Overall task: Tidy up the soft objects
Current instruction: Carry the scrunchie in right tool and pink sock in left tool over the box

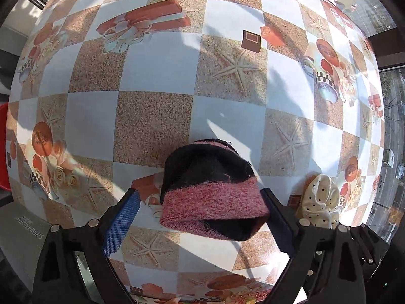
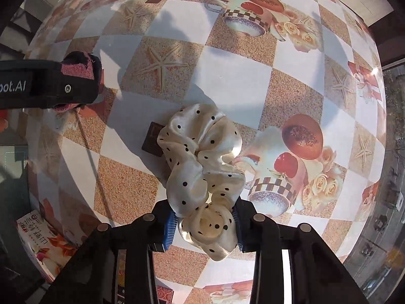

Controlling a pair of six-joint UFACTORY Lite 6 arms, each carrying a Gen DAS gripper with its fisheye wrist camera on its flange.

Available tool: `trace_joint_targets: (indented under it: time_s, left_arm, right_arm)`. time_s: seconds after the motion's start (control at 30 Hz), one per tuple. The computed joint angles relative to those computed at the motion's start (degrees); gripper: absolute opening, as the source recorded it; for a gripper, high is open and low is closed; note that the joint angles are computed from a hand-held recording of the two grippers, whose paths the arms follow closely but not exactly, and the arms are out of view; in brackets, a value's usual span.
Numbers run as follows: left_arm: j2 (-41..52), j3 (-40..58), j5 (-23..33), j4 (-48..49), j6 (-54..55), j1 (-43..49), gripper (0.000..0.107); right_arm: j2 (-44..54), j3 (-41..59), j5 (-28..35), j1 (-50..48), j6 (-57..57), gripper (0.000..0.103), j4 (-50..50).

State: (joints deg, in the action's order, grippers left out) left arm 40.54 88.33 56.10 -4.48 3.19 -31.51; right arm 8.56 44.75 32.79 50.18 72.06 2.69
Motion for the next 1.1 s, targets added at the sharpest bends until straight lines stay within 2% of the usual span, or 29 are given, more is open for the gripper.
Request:
trace_joint_targets:
  time_s: [0.07,0.1,0.13,0.17,0.23,0.37,0.47,0.57,0.73,0.83,0.97,1.1]
  left_arm:
    - [0.4,-0.3,0.3,1.6,-1.3,-0.3,0.058]
    - [-0.3,-1.2,-0.3,2.9,-1.8,-0.6,0.054]
    - [-1.4,-2.3,-1.2,1.8,0.1,-0.1,0.033]
    - [-2.1,-2.9,-0.9,0.5,2.1,0.4,0.027]
    - [-5.0,-5.3,-1.3,-1.0,4.9,1.1,0.025]
    - [-16.7,-14.6,-4.7,0.6,9.0,0.8,0.025]
    - [-26.9,-20.6,-3.3,-1.1,13.5,2.4,0.025]
    - [-37.1,-25.2,0.0,-1.8,17.8,5.0,0.025]
    - [-48.1,-26.7,8.3,-4.4,25.5,11.4,0.025]
    - [-53.4,-27.4,12.3,-4.9,32.3,18.4,0.025]
    - [-56.8,-26.5,17.4,-5.7,44.5,32.0,0.025]
    - [-56.3,-24.1,20.1,-5.8,57.9,47.9,0.025]
  right_arm:
    - [-4.5,-4.6,-3.4,-0.9,-0.3,0.033,2.3]
    - [-6.8,-6.5,-3.9,-0.8,1.0,0.033,1.9]
    - [-9.2,-8.1,-4.2,-0.2,3.3,0.033,0.9]
    - [-12.4,-10.2,-4.0,0.2,5.4,0.033,-0.2]
    - [-19.4,-13.7,-2.3,0.4,8.6,0.033,-2.3]
    - [-28.7,-15.3,3.4,3.3,16.2,0.033,-6.3]
    - [-33.1,-12.4,9.3,6.5,22.3,0.033,-9.3]
    - [-32.5,-6.5,15.5,13.2,32.2,0.033,-14.1]
    - [-20.7,12.6,23.4,19.9,39.4,0.033,-19.5]
    - [-13.2,23.6,27.4,23.0,42.4,0.033,-21.9]
    - [-1.0,40.3,31.1,25.3,42.7,0.033,-23.1]
    - [14.0,60.0,33.0,25.5,38.0,0.033,-21.9]
